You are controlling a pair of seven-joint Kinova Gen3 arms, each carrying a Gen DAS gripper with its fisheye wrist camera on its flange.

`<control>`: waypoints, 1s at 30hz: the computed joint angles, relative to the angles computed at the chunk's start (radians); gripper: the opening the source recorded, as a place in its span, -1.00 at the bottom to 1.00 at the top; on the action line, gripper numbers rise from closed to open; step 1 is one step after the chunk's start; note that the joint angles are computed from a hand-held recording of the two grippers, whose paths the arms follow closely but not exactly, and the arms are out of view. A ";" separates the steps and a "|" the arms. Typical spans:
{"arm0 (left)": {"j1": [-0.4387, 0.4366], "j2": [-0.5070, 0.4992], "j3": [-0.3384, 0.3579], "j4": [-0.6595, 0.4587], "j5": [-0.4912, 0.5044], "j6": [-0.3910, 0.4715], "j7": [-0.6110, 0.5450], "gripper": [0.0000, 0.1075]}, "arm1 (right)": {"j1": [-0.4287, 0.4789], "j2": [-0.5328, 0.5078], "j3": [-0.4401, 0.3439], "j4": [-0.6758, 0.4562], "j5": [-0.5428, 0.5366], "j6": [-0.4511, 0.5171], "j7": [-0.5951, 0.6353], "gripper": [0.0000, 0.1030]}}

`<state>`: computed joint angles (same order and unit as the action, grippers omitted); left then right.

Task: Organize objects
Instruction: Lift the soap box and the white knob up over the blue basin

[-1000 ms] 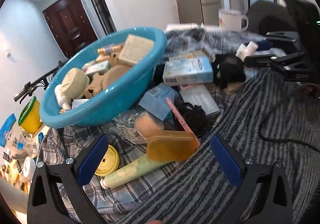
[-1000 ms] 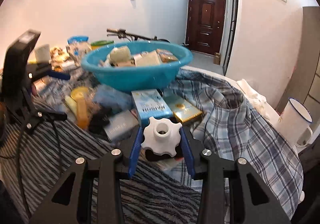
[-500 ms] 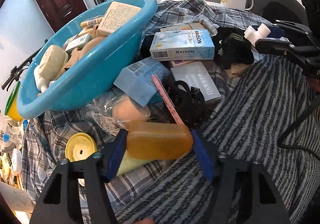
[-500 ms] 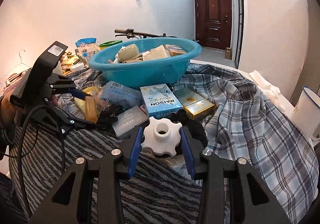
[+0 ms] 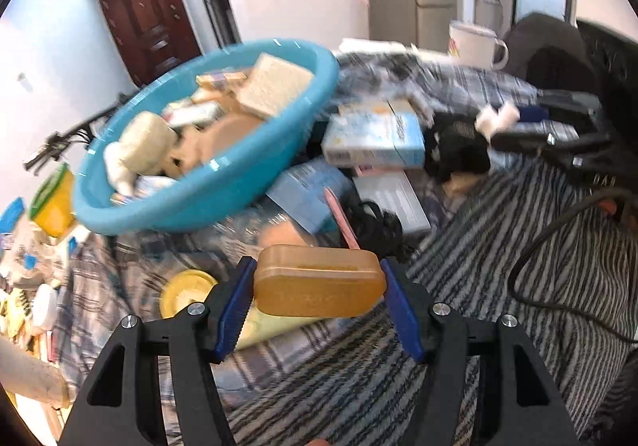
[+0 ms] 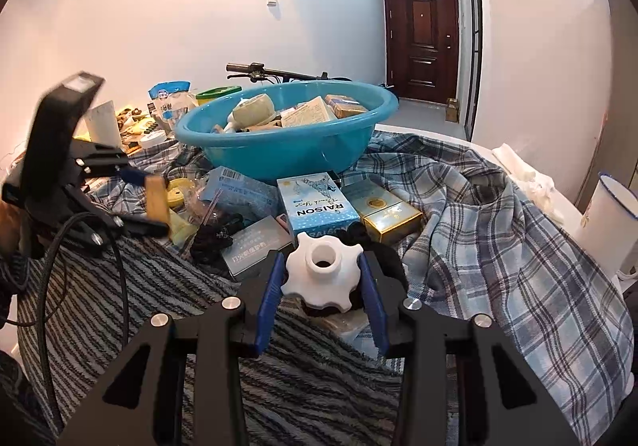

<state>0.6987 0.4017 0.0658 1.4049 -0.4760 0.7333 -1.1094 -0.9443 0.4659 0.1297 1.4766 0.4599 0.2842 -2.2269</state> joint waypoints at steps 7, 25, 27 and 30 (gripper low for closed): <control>0.060 -0.081 -0.043 0.005 -0.160 -0.043 0.209 0.22 | -0.006 -0.057 -0.002 0.036 0.021 -0.032 0.036 -0.26; 0.038 -0.238 0.014 -0.057 -0.605 -0.157 0.658 0.22 | 0.040 -0.099 -0.159 -0.418 0.048 0.105 0.241 -0.26; 0.059 -0.225 -0.006 -0.078 -0.686 -0.100 0.725 0.22 | 0.051 -0.056 -0.164 -0.511 -0.008 0.137 0.257 -0.26; 0.033 -0.206 0.007 -0.100 -0.745 -0.042 0.772 0.22 | 0.046 0.015 -0.137 -0.650 -0.056 0.200 0.265 -0.26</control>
<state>0.7319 0.1959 0.0730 1.3050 -1.2208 0.6917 -0.3376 -0.8979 0.4811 -0.0078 0.8270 0.4039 0.4840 -1.9623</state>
